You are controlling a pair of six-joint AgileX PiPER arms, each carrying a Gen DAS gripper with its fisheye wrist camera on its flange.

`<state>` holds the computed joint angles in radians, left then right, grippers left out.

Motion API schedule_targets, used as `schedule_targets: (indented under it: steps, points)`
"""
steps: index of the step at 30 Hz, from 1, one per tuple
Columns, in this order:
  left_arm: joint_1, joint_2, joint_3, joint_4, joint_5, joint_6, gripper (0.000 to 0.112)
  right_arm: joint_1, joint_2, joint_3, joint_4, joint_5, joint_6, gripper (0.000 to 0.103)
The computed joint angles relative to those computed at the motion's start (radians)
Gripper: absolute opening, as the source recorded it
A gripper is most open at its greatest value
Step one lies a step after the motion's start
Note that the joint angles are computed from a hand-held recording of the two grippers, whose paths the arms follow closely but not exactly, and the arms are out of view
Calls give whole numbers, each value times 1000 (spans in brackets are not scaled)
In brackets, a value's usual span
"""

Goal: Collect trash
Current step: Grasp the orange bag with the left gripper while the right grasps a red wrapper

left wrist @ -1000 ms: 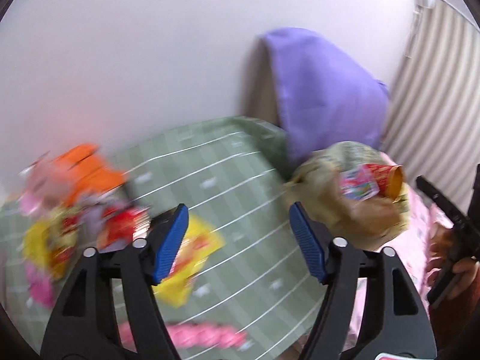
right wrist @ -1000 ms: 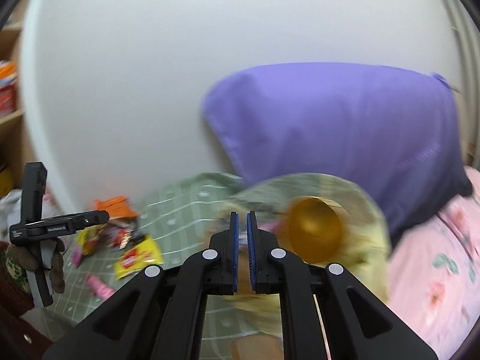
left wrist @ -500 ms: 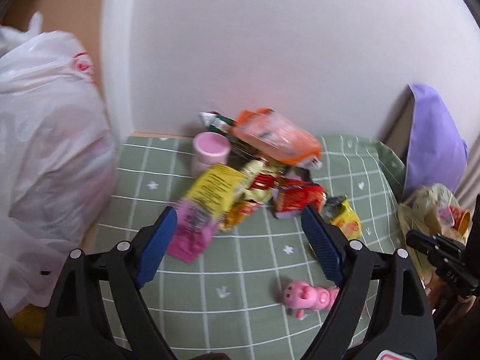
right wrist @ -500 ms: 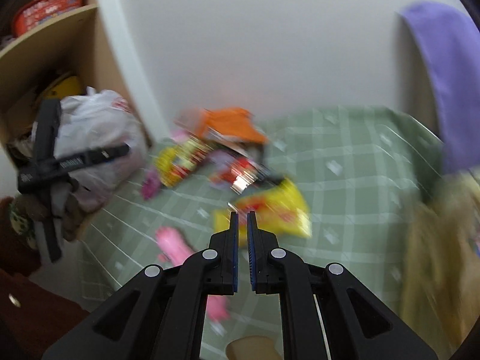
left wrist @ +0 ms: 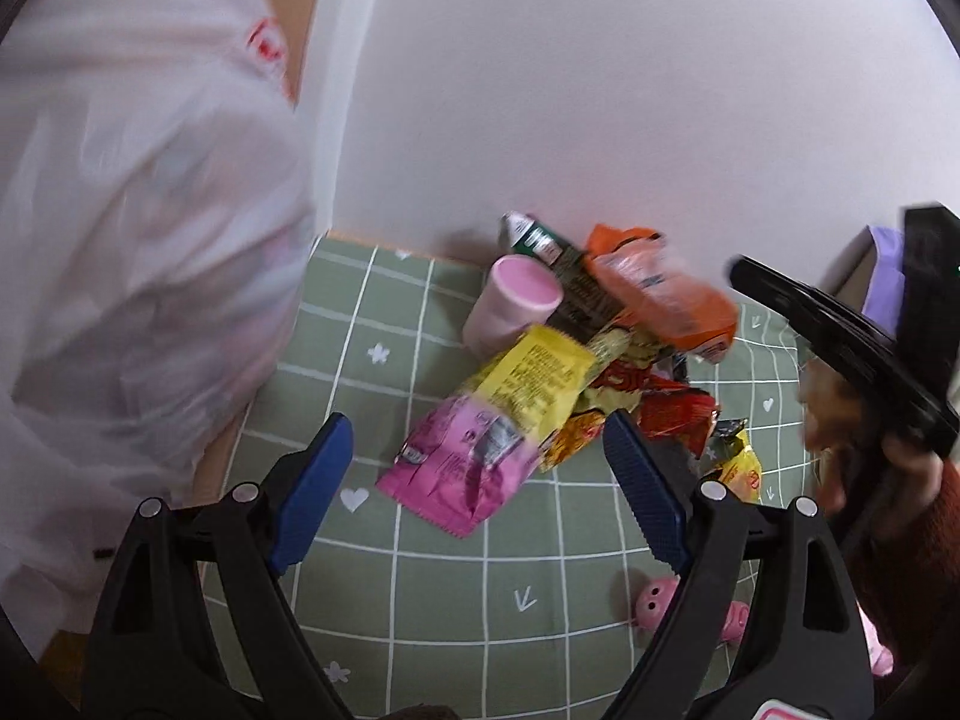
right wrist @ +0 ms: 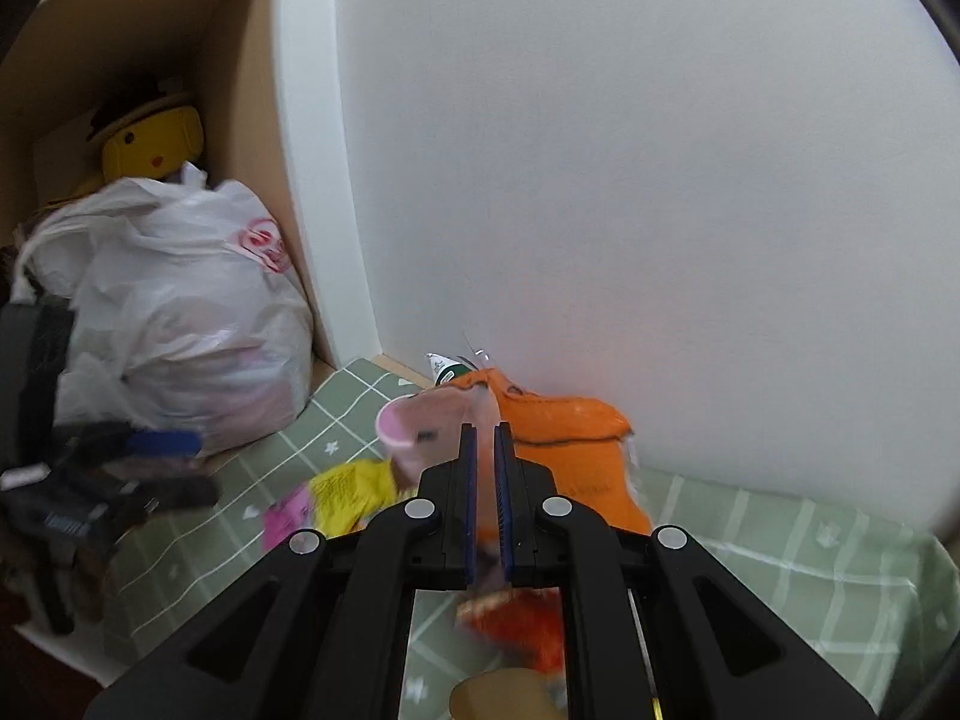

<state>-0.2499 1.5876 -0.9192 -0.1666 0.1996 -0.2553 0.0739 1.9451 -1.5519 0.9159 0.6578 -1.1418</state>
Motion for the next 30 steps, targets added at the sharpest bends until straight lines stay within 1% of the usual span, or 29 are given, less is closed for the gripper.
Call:
schedule_targets:
  steps: [2,3,4,5,6,7,8,10,12,14,16,17,19,20,21,22,23,26,28,29,30]
  points:
    - [10,4,13,-51,-3,44,81,20,109,-129,-113,54,149,10]
    - [12,4,20,-73,-7,65,81,21,147,-171,-141,81,192,19]
    - [17,6,25,-118,-9,113,81,20,190,-221,-184,128,256,26]
    - [20,9,25,-146,-9,142,81,14,221,-259,-209,177,297,42]
    - [25,18,23,-209,-6,206,81,3,259,-301,-216,251,326,45]
    - [26,22,18,-233,0,230,81,-4,269,-304,-219,285,331,46]
    - [26,32,12,-268,1,261,81,-6,268,-284,-228,294,325,46]
    - [25,62,-10,-343,9,330,81,-1,229,-196,-245,248,278,46]
    - [19,82,-35,-380,19,367,81,1,202,-137,-251,222,234,47]
    - [8,104,-68,-382,26,374,81,-1,185,-90,-268,211,213,47]
    - [0,117,-96,-355,31,354,81,-3,172,-52,-306,196,220,47]
    - [-4,121,-111,-327,35,331,81,-5,147,-7,-315,159,211,47]
    - [-14,133,-143,-269,45,279,82,-27,87,77,-252,107,139,47]
    - [-15,149,-166,-294,55,307,89,-50,52,115,-200,101,90,47]
    - [-11,174,-196,-346,75,359,92,-65,28,139,-173,93,67,47]
    - [-16,202,-228,-365,90,372,94,-85,-2,164,-157,80,55,47]
    - [-18,225,-251,-366,102,366,94,-102,-18,174,-159,76,63,47]
    - [-25,312,-359,-333,186,305,94,-133,-27,172,-198,68,114,47]
    - [-43,347,-396,-321,197,285,94,-153,-18,167,-238,71,144,47]
    - [-61,352,-399,-283,189,249,93,-158,-17,175,-256,55,156,47]
    - [-71,369,-425,-244,197,215,92,-165,-11,179,-266,47,164,47]
